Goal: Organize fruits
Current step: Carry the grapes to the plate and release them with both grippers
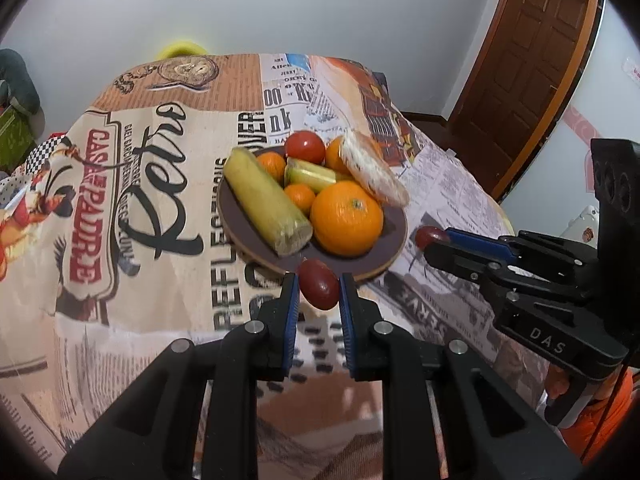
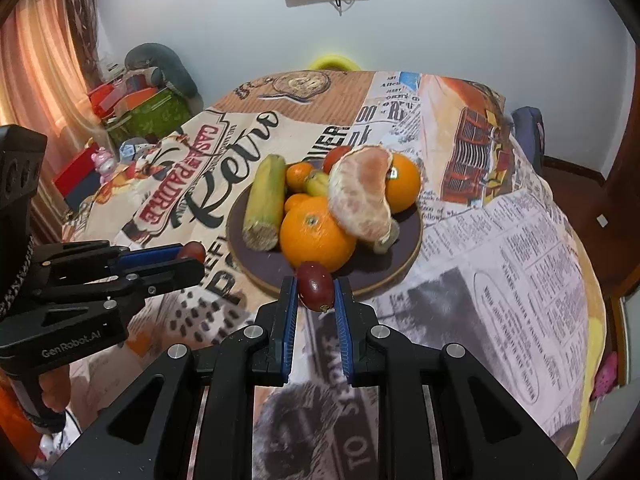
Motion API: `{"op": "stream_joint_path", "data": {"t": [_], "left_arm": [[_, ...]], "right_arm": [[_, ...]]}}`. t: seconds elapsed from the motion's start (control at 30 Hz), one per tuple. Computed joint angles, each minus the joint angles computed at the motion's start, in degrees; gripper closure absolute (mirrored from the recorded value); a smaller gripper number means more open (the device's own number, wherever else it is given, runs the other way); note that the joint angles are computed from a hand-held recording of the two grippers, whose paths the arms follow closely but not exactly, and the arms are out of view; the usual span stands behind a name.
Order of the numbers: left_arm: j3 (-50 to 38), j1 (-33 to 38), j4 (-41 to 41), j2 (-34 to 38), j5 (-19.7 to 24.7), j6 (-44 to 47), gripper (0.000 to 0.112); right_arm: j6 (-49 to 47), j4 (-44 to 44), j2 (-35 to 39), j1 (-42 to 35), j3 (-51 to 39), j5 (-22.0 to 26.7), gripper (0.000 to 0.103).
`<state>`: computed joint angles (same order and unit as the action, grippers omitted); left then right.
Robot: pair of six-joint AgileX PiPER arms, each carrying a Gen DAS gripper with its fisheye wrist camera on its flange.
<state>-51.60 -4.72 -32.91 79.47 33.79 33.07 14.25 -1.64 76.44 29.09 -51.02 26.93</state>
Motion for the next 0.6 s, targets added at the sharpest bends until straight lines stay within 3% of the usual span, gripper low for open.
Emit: {"op": "stream_joint_path", "data": {"t": [0.37,0.6], "left_arm": [[-4.4,-1.5,-1.2,7.3,-1.9,0.6,0.093],[-5.6,-2.2,-1.2,11.9,-2.8,0.2,0.093]], "right_arm": [[-4.6,2.9,5.5,-4.1,-1.2,-2.1,0.086],[-10.8,10.5,8.3,-7.1,-0.9,-3.7,0.086]]}}
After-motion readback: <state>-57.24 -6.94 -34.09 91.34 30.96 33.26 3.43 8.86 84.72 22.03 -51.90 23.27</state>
